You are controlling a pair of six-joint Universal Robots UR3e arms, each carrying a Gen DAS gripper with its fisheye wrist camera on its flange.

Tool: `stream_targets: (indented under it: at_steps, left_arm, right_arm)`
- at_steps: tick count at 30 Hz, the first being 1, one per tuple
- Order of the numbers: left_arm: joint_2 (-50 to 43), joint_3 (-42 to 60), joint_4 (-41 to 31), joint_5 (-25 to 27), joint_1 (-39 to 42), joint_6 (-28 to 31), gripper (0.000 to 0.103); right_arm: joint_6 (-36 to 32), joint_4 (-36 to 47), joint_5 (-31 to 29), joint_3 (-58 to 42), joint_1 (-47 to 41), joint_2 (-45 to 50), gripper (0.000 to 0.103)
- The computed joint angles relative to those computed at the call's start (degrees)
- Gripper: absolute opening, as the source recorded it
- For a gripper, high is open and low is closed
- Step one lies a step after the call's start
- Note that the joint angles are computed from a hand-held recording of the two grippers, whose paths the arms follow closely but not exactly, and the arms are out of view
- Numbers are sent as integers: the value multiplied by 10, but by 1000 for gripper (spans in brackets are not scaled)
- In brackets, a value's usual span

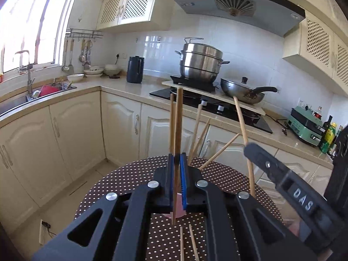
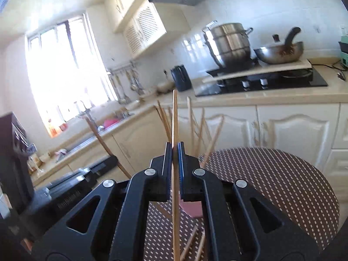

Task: Organize utensils
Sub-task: 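Lower both held chopsticks into the pink cup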

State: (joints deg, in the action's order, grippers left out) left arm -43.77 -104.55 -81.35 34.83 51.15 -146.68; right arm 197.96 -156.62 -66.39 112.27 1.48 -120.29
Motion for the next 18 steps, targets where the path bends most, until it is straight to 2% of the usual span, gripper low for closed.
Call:
stream_targets:
  at_steps: [5,7,12,15,18]
  left_arm:
    - [-35,23,30,-7,-29,-14,6]
    - [-54,32,49,-9,-44,-24,6]
    - [-121,59,147,11,-90,-85,6]
    - [-161,94,153,12,-103,-93,6]
    - [-187,79,248,57,-135,-136,6]
  right_arm:
    - [15,-39,60,-57,-27,50,6]
    - [14,-71,59,-77,-26,83,6]
    - [29,-182,72,-108,-28,164,6]
    - [48,-258,84,-127,-34,223,6]
    - [27,-272,76,-143,-22,266,6]
